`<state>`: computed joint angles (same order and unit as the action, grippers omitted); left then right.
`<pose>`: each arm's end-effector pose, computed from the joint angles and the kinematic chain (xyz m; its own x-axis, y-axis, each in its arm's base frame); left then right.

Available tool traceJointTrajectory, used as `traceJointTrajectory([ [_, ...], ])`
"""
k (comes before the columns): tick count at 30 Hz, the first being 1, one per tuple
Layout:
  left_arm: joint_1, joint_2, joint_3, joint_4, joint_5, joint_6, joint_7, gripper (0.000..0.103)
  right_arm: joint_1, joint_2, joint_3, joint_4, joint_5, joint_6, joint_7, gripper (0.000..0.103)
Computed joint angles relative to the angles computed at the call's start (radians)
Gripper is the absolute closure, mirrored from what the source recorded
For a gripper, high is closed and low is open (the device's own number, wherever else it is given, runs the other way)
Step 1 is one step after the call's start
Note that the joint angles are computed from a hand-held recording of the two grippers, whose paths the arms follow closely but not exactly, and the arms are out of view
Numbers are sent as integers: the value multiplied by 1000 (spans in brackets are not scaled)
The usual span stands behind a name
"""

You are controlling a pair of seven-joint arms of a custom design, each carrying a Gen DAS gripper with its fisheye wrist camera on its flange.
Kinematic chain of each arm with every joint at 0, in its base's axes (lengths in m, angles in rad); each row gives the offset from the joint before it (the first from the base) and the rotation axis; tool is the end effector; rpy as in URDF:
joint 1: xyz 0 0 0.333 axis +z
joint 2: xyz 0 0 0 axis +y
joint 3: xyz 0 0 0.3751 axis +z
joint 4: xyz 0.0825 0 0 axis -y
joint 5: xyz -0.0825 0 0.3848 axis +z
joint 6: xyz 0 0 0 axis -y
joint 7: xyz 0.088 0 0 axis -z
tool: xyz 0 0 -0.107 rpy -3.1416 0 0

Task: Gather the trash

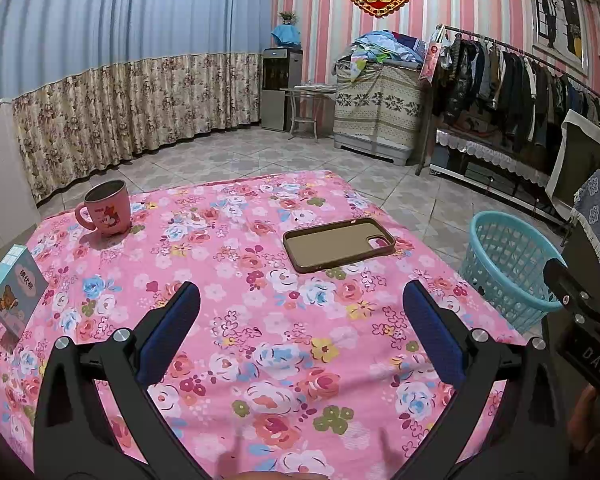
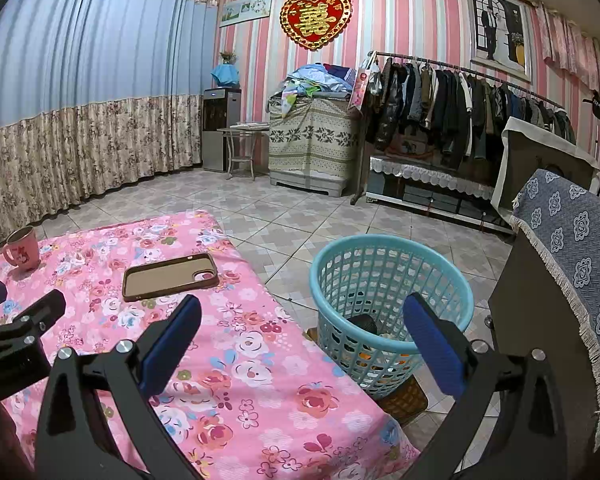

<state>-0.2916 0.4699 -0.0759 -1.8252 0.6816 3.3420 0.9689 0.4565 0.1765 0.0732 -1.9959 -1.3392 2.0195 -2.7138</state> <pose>0.6393 -0.3084 0.4447 -0.4816 -0.8754 0.0423 -0.4803 0.2233 -0.8482 0.5536 0.2558 0.4554 -0.6792 -0.7321 0.0522 -0.3457 0.2563 -0.9027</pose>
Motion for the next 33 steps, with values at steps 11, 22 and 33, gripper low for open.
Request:
traceJointTrajectory([
  [11, -13, -1, 17, -4, -6, 8, 3, 5, 2, 5, -2, 5, -11, 0, 7, 4],
  [22, 8, 3, -8, -5, -2, 15, 16, 5, 2, 5, -3, 4, -34, 14, 27, 4],
  [33, -5, 4, 6, 8, 3, -21, 13, 5, -11, -22, -2, -28, -36, 47, 37, 4],
])
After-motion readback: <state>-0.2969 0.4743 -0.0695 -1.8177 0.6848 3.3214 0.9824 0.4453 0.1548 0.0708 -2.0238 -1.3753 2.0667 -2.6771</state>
